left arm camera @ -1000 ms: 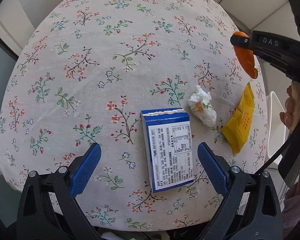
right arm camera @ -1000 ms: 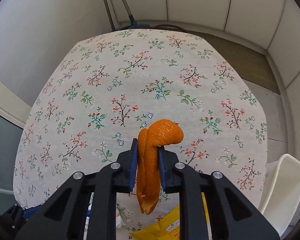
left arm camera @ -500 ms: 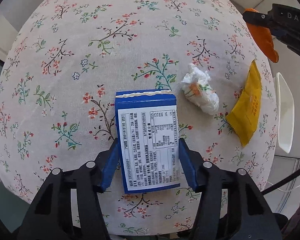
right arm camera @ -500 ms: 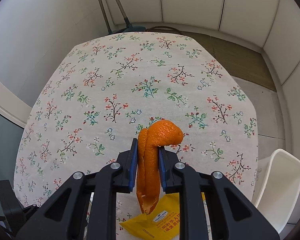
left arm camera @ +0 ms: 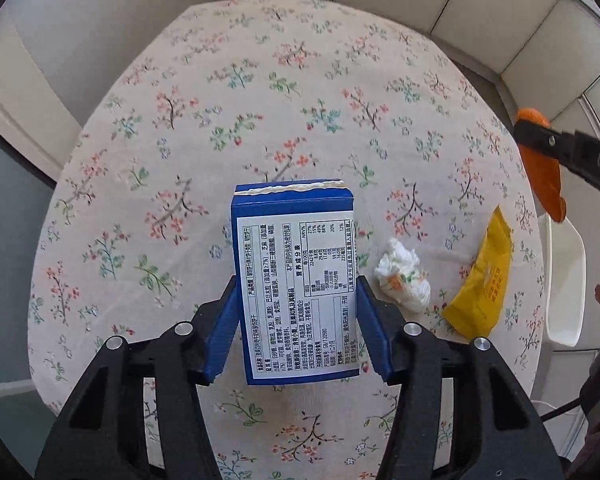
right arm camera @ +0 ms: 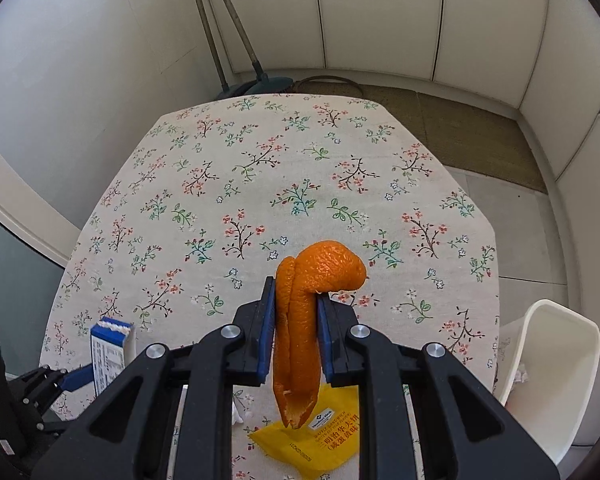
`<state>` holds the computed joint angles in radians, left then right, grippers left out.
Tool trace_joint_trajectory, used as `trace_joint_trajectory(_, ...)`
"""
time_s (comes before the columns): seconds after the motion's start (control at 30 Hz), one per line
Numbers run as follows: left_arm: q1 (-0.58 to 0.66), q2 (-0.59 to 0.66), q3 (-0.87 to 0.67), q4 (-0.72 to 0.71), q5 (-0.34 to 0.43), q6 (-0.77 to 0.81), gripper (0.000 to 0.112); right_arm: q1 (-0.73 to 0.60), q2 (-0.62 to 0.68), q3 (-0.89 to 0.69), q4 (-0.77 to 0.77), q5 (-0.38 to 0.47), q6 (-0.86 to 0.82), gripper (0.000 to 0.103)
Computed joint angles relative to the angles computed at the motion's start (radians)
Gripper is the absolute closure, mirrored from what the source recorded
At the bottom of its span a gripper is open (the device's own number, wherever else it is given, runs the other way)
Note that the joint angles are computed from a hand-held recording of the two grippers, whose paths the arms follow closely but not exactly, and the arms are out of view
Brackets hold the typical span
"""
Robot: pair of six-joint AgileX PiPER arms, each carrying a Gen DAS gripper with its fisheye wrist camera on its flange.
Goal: Collect trash
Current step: 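Carry the orange peel and blue box over the white bin with both tools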
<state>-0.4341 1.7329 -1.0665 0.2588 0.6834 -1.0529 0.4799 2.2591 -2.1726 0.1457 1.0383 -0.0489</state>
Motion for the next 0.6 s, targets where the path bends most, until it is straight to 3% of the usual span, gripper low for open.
trace_joint_trajectory(0.17,-0.035,0.013,-0.126,0.205,0.054,-0.122,0.059,-0.012,-0.118,0.161,-0.004,-0.102,-0.004,0.084)
trace_joint_trajectory(0.33,-0.155,-0.052,-0.186,0.349,0.157,-0.248,0.059,-0.033,-0.254,0.341,-0.007,-0.212,-0.011,0.084)
trace_joint_trajectory(0.6,-0.286,-0.027,-0.266,0.540,0.173,-0.389,0.059,-0.093,-0.433,0.560,-0.029,-0.342,-0.006,0.084)
